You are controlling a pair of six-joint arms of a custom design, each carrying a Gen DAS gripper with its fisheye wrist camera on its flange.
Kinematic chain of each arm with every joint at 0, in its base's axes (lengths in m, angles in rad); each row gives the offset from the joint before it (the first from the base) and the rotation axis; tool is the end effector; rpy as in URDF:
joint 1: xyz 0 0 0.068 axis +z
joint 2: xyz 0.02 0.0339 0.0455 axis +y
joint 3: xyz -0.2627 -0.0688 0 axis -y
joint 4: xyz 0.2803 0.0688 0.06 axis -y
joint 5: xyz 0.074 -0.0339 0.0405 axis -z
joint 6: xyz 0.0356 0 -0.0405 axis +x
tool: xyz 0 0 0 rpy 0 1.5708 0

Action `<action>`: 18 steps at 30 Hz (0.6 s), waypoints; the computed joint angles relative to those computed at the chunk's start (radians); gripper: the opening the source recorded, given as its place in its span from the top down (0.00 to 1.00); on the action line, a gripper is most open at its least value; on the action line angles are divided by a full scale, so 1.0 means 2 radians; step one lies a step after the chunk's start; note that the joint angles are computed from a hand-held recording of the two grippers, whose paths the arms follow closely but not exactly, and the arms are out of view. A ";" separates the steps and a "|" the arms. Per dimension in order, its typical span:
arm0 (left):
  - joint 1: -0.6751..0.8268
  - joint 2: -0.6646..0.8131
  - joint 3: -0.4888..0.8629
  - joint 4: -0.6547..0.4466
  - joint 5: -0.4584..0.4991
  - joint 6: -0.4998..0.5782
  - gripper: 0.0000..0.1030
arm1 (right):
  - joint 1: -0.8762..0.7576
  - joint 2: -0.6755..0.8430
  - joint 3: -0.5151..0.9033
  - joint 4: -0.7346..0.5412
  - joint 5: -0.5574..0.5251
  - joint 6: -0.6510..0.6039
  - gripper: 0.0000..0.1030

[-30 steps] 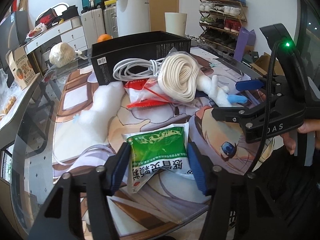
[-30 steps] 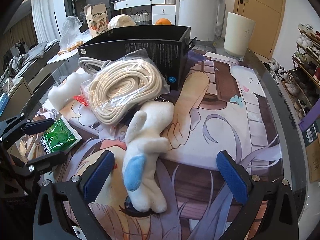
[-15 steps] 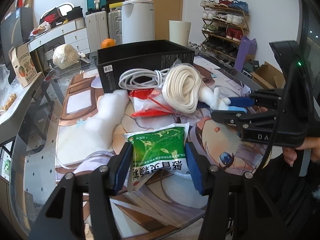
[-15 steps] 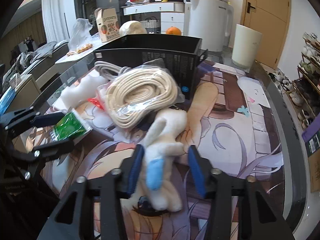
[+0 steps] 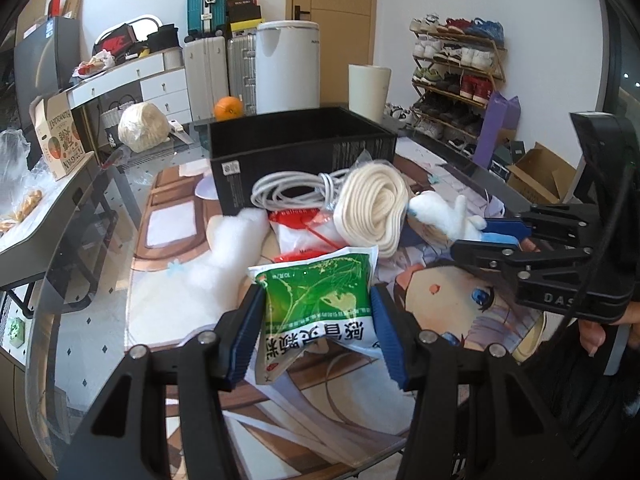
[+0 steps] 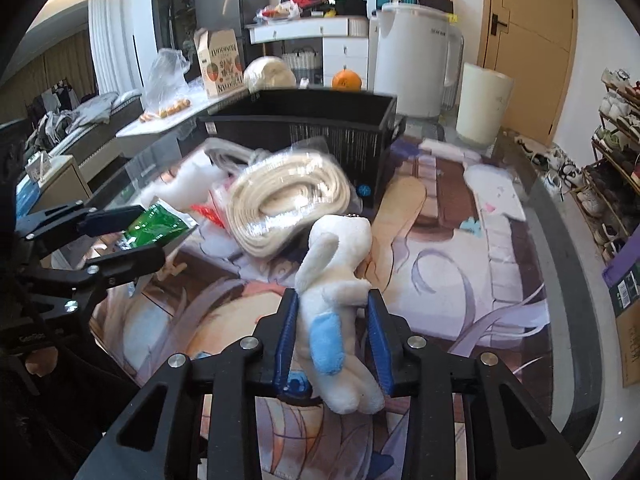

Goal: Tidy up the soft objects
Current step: 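Carry the green packet and white plush toy over the black box with both grippers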

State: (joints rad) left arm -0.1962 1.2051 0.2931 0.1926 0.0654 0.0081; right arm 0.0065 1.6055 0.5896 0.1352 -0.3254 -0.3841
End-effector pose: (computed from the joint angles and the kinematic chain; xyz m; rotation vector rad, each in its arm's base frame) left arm 0.2227 -0.0466 0.1017 0.2678 2.2787 -0.1724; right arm 0.2963 0.0133 0.0863 -0.6041 2.3249 0.2249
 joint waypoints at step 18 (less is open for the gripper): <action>0.035 -0.069 0.020 -0.030 0.002 -0.016 0.49 | -0.009 -0.124 -0.001 -0.055 -0.029 0.008 0.67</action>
State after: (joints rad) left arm -0.1270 1.0676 0.3340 0.1319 0.0690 -0.0237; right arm -0.0109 1.3583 0.5870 0.0259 -0.3835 -0.3674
